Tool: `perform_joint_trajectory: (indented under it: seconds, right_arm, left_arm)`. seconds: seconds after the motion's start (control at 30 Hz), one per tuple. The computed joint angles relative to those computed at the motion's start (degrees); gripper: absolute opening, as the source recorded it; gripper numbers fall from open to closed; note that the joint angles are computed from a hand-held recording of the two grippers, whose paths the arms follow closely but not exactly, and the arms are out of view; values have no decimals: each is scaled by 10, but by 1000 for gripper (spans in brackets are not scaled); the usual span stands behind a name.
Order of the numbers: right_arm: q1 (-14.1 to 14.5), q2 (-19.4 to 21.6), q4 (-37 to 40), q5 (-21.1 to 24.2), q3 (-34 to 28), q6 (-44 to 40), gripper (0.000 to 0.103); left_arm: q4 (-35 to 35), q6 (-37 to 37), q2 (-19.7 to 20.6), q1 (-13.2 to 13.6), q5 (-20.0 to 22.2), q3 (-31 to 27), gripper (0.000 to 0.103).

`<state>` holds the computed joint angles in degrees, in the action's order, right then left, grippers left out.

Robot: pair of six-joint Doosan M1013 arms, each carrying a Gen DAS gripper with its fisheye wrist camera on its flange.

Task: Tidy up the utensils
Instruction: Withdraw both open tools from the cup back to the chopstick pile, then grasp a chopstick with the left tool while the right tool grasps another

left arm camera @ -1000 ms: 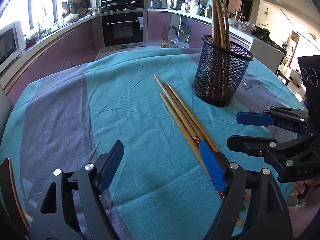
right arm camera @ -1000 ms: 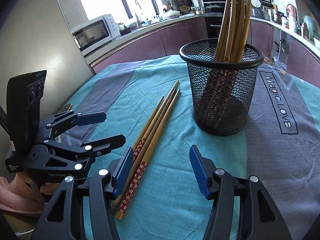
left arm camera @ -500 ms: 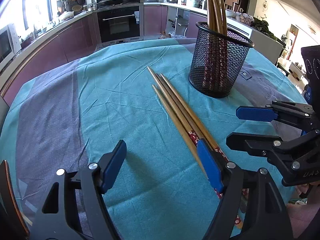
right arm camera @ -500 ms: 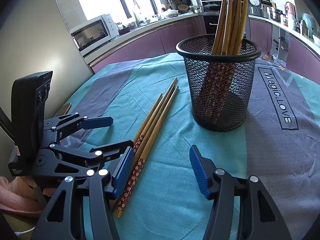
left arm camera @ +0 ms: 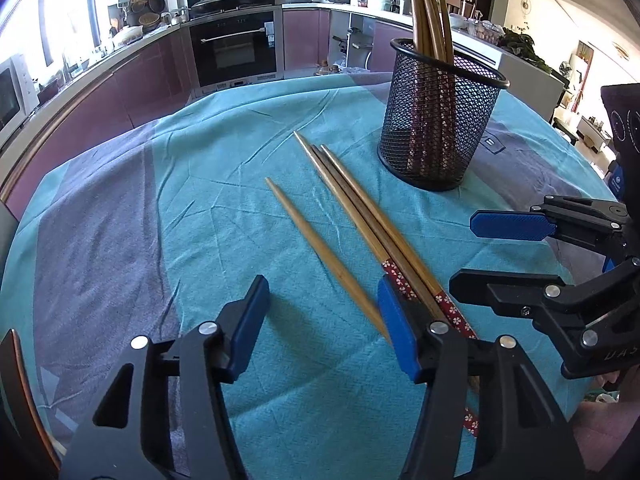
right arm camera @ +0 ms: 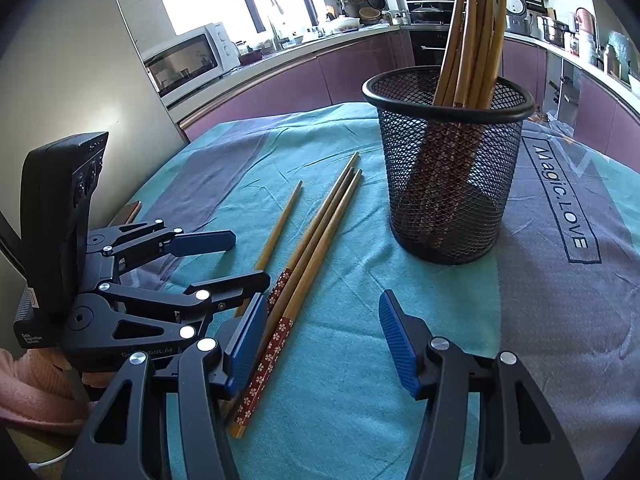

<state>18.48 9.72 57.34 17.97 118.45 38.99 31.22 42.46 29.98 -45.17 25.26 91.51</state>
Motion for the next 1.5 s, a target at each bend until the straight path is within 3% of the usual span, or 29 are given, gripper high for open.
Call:
perform_joint_trajectory:
  seconds: [0.57, 0.7, 1.2, 1.37, 1.43, 1.5]
  right_arm:
    - [24, 4, -196, -22, -9, 170, 42]
    - [27, 4, -269, -23, -12, 240, 32]
    - [32, 19, -331, -18, -35, 309, 30]
    - [35, 27, -360, -22, -44, 336, 30]
    - [36, 31, -372, -21, -50, 348, 30]
    - [38, 34, -393, -22, -53, 367, 29]
  left_arm:
    - [9, -7, 2, 7, -10, 0, 33]
    - [-3, 2, 2, 10, -15, 0, 28]
    - [-67, 71, 11, 27, -38, -13, 16]
    - [-55, 73, 16, 26, -27, -21, 17]
    - [-36, 56, 14, 25, -20, -20, 27]
    - [-30, 49, 11, 25, -17, -18, 29]
